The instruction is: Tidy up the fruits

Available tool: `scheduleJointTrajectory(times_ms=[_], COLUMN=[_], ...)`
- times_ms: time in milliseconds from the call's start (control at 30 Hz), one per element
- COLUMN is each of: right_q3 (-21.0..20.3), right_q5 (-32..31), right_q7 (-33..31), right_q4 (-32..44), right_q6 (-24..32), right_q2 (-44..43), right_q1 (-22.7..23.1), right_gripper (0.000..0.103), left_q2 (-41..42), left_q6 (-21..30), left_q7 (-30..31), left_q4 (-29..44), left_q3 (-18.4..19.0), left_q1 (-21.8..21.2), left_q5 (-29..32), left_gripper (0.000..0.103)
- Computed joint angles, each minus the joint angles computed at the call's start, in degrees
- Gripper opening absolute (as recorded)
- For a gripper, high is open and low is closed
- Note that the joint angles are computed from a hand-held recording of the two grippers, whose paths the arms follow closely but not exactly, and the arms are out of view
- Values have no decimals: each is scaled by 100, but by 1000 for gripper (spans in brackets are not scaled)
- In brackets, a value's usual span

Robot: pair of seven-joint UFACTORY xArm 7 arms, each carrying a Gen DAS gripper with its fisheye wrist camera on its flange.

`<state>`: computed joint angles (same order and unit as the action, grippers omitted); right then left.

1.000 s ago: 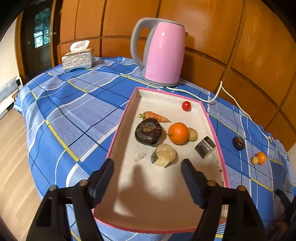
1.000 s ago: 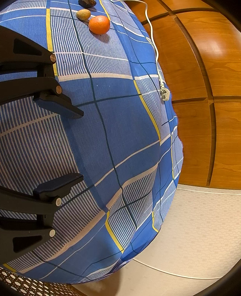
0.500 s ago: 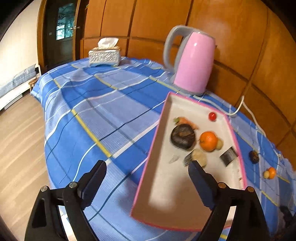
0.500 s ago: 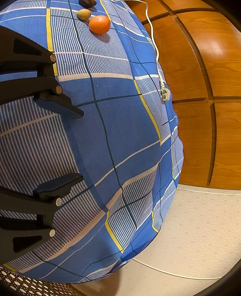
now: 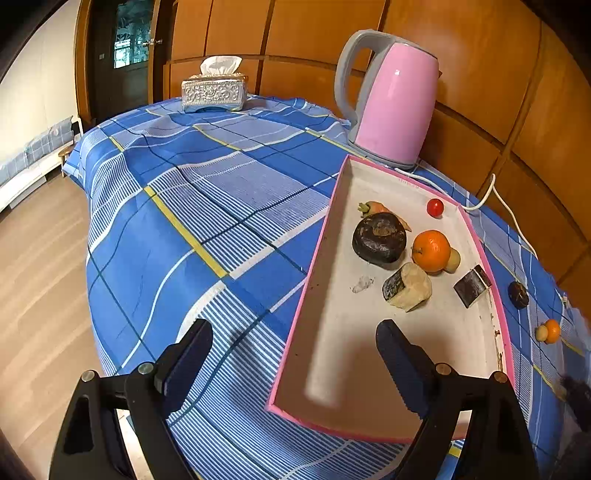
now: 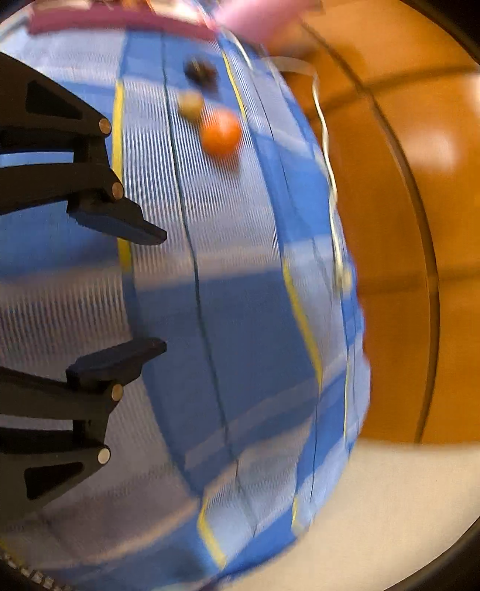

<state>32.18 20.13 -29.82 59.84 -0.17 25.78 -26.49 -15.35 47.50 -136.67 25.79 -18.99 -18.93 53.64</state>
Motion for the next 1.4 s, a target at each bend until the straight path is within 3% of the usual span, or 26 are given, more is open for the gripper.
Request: scheduleJointTrajectory(times_ms=[67, 133, 200, 367, 533, 633, 733, 833, 1100, 1400], right_q3=[848, 1280, 1374, 653, 119, -341, -635, -729, -576, -11], right_q5=[118, 286, 386, 411, 599, 606, 673, 625, 684, 1430], right_q7=[-444, -826, -1004, -695, -557, -416, -435, -690, -1175, -2285], right_q4=[64, 162, 254, 731, 1071, 1177, 1225, 1155, 904, 400], right_q6=[404, 739, 908, 1273, 1286, 1183, 1103, 935, 873, 1076], right_q2=[154, 281, 344, 469, 569, 561, 559, 537, 387, 34], right_q1=[-599, -788, -659, 328, 964, 1456, 1774, 1920, 1780, 1294], right_gripper=[53, 53, 53, 53, 52, 34, 27, 27, 26, 26], left_q2=[-4, -6, 8, 58, 160, 222, 245, 238, 250, 214], left_q6=[-15, -7, -26, -125, -103, -112, -164, -188, -201, -195], left_q7=[-28, -44, -48, -68, -44, -23, -38, -76, -64, -96], left_q4=[-3, 3, 7, 4, 65, 83, 66, 41, 60, 71], left_q3=[-6, -17, -14, 6, 12, 45, 90, 103, 93, 58], left_q1=[-7, -12, -18, -17, -47, -66, -71, -73, -105, -127], left_q5=[9, 28, 35, 40, 54, 55, 39, 21, 25, 38], left_gripper=[91, 91, 91, 91, 91, 92, 92, 92, 92, 93])
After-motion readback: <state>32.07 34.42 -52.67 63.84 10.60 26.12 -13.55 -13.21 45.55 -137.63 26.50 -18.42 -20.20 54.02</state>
